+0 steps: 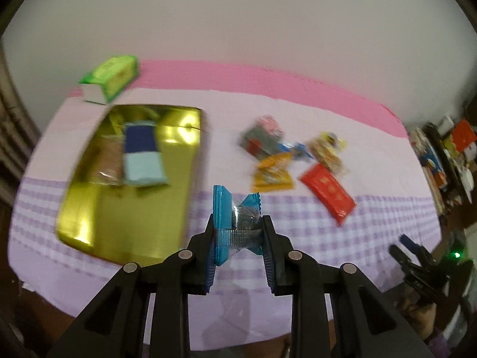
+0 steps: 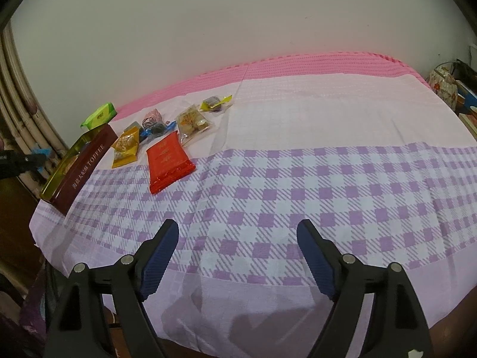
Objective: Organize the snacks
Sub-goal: 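Carry the blue candy with the left gripper into the tin and release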
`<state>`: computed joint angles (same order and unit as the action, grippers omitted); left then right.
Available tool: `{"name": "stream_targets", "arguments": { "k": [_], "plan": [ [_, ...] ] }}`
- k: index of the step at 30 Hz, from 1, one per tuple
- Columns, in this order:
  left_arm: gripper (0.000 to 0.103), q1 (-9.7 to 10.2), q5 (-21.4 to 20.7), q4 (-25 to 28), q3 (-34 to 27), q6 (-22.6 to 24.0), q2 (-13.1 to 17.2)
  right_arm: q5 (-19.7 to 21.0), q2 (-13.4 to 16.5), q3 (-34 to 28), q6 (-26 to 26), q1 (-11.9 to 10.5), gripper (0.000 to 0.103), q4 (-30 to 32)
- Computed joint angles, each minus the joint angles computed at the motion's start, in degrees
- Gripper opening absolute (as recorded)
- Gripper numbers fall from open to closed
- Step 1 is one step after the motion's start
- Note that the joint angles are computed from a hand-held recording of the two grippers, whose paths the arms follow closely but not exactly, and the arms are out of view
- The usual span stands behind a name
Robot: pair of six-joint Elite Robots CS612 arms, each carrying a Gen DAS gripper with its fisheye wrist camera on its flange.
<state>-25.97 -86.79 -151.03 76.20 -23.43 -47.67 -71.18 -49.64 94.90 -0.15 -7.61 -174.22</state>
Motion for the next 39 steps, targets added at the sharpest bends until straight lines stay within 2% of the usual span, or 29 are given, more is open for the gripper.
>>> {"name": "stream_targets", "arguments": {
  "k": [6,11,24,33,39],
  "plan": [
    [0.027,2.18,5.11,0.72,1.13,-1.36,-0.83,-0.2,0.13,-0.21,0.09,0.09,0.083,0.08],
    [0.027,3.5,8.82,2.33,0.05,-1.64,0.05,-0.32,0.13,-0.2,0.05,0.1,0.083,0.03],
    [0.028,5.12,9.62,5.3,-3.41,-1.41,4.35,-1.43,0.34,-0.72,-0.51,0.38,0.086,1.27],
    [0.028,4.99,12.31,6.22,-3.76,0.08,5.26,-1.93,0.43,-1.13,-1.03,0.52,0.086,2.52],
    [0.028,5.12,12.66,7.52,-4.54,0.93,6.02,-2.15,0.5,-1.33,-1.07,0.63,0.087,2.87]
  ]
}}
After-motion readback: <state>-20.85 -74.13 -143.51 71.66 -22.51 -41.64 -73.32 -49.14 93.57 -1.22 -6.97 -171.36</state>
